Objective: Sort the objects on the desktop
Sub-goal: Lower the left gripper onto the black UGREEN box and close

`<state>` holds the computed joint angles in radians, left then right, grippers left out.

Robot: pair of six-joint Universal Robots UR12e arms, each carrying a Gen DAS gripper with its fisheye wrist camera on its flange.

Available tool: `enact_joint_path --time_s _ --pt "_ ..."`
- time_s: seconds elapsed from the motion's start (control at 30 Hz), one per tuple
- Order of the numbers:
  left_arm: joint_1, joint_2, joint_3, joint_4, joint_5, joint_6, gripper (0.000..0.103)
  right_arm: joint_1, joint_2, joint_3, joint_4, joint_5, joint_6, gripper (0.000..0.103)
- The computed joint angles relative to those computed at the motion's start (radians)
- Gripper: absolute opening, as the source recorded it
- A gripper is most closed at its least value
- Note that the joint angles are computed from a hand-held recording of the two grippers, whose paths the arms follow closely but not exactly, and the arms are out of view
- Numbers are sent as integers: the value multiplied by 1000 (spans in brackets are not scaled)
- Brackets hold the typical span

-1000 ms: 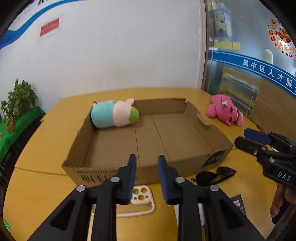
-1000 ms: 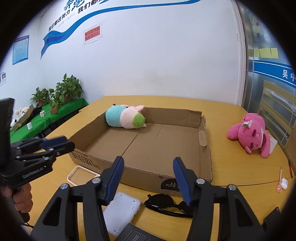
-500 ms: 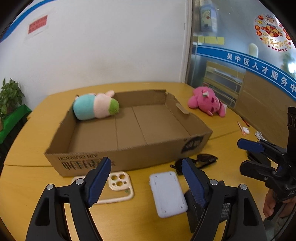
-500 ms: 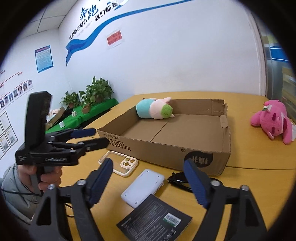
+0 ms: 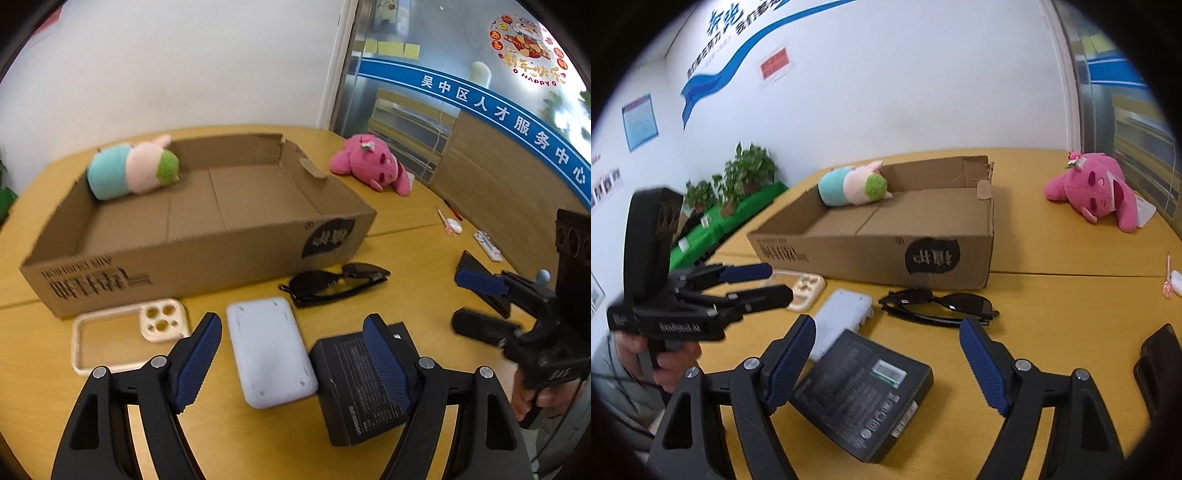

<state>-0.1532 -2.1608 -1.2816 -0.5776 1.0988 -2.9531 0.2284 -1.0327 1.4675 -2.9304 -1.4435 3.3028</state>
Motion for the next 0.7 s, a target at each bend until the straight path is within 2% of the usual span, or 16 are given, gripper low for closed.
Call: enact_joint_path --time_s 0.03,0.1,0.13,0.17,0.3,0.4,0.6,0.7 --pt "6 -7 13 -59 -46 7 83 5 -2 -4 50 -19 -36 80" --pt "14 -27 53 -231 -136 44 83 12 -2 -10 143 -35 -102 80" --pt "14 -35 70 -308 -157 68 83 15 -3 -10 184 -38 -128 79" --pt "12 -38 75 -345 -169 88 83 16 -3 -8 216 -33 -145 79" --pt "1 -33 58 -381 -203 150 83 14 -3 3 278 19 -171 79" --pt "-4 -42 73 -438 -217 172 82 7 1 12 256 85 -151 79" --pt "-8 -61 99 -525 -219 186 80 -4 6 10 311 162 -179 78" --pt "-12 -61 98 -528 -220 192 81 -14 -4 29 293 183 -161 78"
